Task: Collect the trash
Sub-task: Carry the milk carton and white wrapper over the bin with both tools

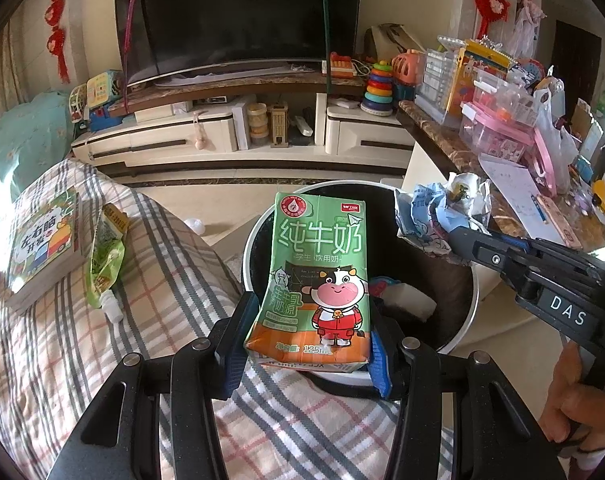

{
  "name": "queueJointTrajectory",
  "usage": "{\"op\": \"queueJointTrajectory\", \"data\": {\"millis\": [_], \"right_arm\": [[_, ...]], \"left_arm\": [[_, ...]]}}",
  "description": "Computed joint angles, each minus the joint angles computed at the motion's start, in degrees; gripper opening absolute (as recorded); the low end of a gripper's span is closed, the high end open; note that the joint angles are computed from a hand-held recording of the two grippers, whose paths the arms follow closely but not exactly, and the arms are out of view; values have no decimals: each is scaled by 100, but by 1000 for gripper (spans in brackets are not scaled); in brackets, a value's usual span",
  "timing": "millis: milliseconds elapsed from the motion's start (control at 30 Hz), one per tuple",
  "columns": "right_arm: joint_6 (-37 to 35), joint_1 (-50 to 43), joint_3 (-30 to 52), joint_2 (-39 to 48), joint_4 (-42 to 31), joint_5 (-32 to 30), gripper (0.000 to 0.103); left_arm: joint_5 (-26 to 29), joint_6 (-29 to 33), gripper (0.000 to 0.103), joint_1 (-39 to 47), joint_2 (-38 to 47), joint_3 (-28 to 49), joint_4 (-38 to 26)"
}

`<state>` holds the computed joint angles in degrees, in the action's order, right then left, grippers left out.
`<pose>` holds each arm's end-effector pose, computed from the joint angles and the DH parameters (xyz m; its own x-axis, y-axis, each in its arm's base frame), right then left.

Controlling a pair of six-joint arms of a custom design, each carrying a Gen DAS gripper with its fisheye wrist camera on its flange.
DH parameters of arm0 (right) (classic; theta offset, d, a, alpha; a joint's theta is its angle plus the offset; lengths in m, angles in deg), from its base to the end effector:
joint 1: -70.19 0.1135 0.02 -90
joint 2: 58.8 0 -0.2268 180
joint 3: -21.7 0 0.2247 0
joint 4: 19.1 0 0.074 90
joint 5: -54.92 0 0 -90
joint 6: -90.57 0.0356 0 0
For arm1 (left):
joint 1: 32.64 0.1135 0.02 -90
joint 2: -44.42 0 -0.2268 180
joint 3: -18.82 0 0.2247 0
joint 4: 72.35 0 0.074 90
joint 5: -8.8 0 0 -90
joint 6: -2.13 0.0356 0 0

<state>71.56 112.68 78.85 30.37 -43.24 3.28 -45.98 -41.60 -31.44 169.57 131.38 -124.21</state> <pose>0.2096 0.1620 0.1365 -0.4593 0.5846 -0.6687 0.4896 0.7948 0.3586 0.4147 -0.0118 0.1570 -0.4562 0.5809 -0.6741 0.8119 0.5819 -0.0480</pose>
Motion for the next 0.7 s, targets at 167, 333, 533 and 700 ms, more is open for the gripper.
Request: {"op": "queueJointTrajectory", "data": {"millis": [167,333,533,700], "right_arm": [[-77,-120,-61,-30,65,-86,17],[-133,-206,-91,-35,104,-154,17],[-239,-301,-78,-25,147,-232,17],[-313,-427,-141,-23,268,-342,17]], "left_arm": [[-145,-119,48,-166,126,136,25],[-251,-151,48,-257,232,226,60],[-345,-184,48,-345,330,358,48],[-393,-181,48,-393,393,452,1]]}}
